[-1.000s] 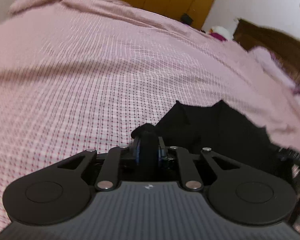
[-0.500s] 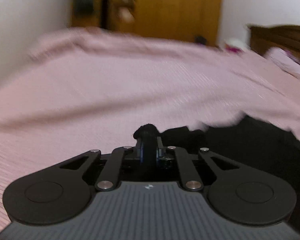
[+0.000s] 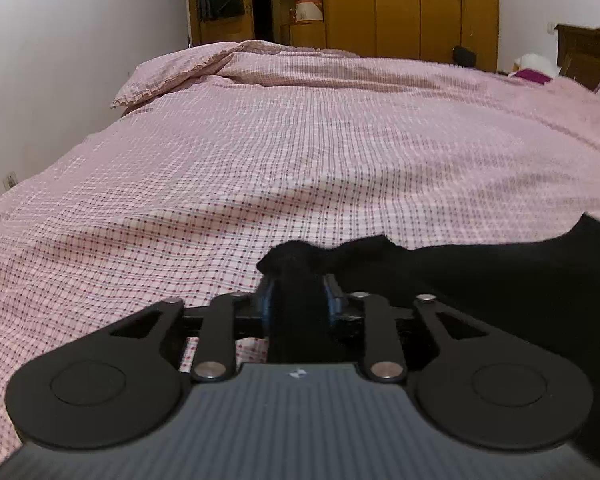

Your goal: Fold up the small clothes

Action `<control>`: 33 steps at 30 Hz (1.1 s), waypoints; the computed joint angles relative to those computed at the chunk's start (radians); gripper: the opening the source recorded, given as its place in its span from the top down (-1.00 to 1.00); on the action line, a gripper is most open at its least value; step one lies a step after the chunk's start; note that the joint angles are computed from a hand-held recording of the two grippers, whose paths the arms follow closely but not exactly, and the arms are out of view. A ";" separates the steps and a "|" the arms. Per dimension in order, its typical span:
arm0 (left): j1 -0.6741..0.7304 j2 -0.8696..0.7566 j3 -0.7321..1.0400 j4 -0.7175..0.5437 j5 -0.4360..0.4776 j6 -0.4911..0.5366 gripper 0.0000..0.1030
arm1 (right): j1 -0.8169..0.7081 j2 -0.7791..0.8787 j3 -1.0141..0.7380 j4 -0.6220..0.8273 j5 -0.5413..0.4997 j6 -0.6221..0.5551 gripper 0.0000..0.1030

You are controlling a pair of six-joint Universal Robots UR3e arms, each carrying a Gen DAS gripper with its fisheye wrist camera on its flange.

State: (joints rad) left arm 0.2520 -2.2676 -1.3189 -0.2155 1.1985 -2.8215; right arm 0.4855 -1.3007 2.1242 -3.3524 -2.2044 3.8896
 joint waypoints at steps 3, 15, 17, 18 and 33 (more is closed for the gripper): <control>0.035 0.090 -0.094 0.009 -0.046 0.026 0.11 | 0.010 -0.030 -0.024 0.027 0.028 -0.053 -0.25; 0.235 0.526 -0.529 -0.116 -0.275 0.162 -0.01 | 0.050 -0.097 -0.157 0.440 0.138 -0.054 0.76; 0.267 0.581 -0.600 -0.119 -0.286 0.180 -0.02 | 0.093 -0.121 -0.142 0.416 0.085 -0.040 0.77; 0.285 0.611 -0.642 -0.109 -0.290 0.185 -0.02 | 0.122 -0.142 -0.114 0.370 0.048 -0.023 0.77; 0.433 0.836 -0.896 -0.222 -0.327 0.360 -0.02 | 0.166 -0.357 0.064 0.572 0.058 0.205 0.45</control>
